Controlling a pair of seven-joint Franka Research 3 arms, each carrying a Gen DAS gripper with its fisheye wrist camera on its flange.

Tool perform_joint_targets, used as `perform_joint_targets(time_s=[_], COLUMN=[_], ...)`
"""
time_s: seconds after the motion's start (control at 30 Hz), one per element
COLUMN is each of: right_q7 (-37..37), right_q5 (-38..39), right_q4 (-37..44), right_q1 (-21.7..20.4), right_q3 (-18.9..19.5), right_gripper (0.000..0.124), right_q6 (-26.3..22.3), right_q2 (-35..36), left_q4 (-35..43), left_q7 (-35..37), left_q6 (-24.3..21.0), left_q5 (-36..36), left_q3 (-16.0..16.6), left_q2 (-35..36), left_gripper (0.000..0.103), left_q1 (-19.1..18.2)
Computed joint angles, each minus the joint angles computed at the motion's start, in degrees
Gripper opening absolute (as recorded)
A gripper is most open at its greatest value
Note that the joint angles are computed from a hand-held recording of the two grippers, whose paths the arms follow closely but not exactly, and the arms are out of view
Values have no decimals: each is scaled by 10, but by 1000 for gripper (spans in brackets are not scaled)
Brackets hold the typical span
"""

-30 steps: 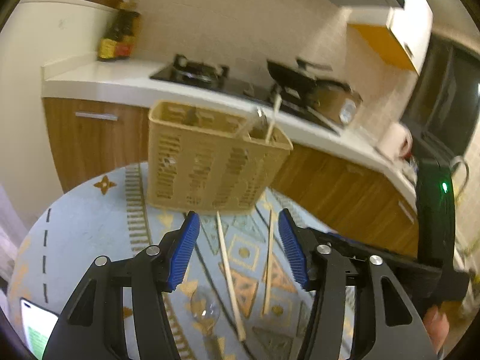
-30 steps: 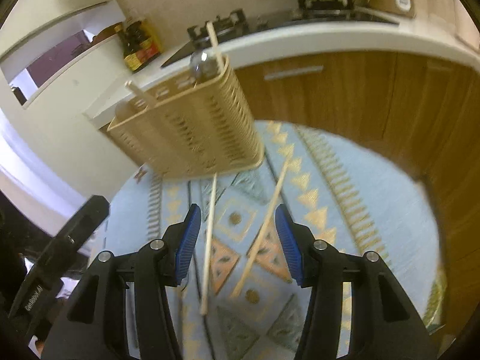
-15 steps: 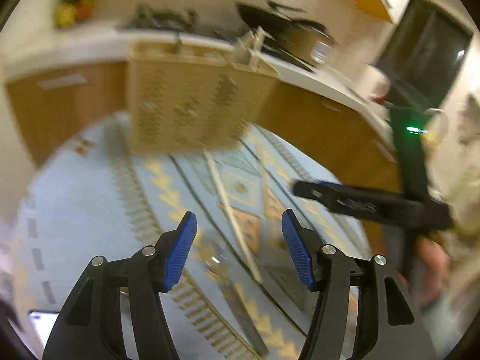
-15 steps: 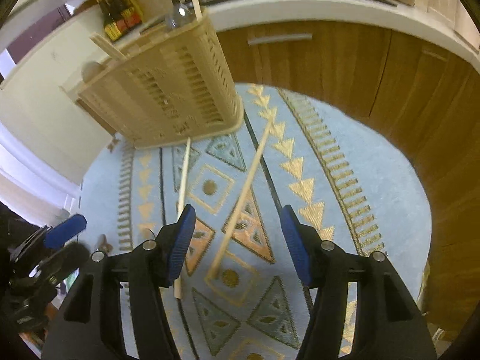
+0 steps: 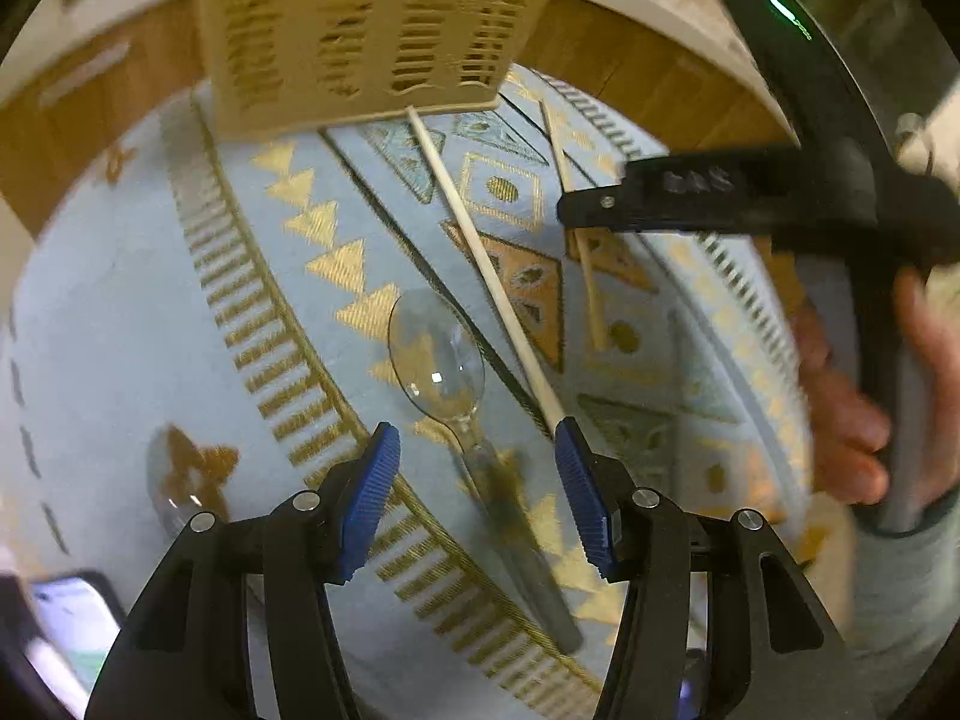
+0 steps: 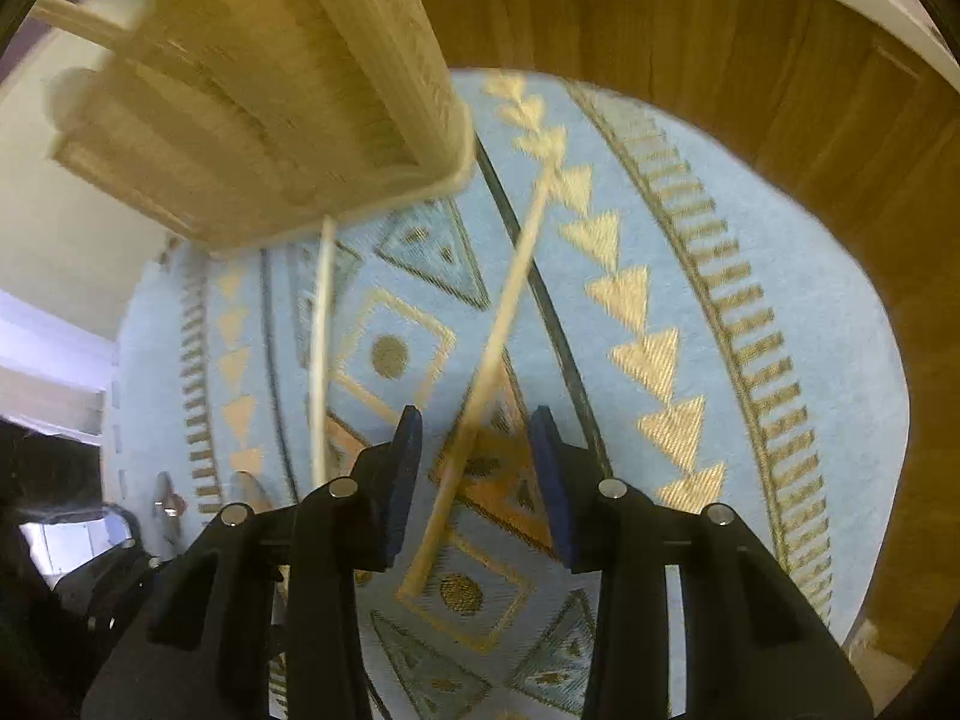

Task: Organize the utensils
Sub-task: 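Move both open tools back down to the cloth toward the remaining utensils, then close the left tool on a clear spoon handle while the right tool grasps a chopstick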

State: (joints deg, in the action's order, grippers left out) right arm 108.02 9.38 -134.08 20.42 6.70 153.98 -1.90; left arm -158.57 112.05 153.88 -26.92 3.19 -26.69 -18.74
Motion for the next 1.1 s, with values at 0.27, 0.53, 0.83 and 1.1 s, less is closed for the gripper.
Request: perform_joint_targets(time_s=[0.27, 0.53, 0.83, 1.1], right_q7=[106, 3, -107, -80], right_q5=[-205, -110, 36, -27], right_q4=[37, -7, 24, 68], right_q1=[15, 10, -3, 2], right_q3=[7, 2, -11, -2], right_gripper=[8, 5, 9, 8], right_q6=[-46, -29, -68, -131], right_q2=[22, -9, 7, 27], left_q4=[-16, -5, 29, 43], left_q7=[-19, 6, -43, -132], left_q6=[7, -3, 3, 28], left_q5=[32, 44, 65, 196], left_q3=[-6, 7, -39, -87], left_q2=[-12, -6, 36, 61], left_gripper=[23, 11, 29, 10], left_q1=[8, 4, 29, 61])
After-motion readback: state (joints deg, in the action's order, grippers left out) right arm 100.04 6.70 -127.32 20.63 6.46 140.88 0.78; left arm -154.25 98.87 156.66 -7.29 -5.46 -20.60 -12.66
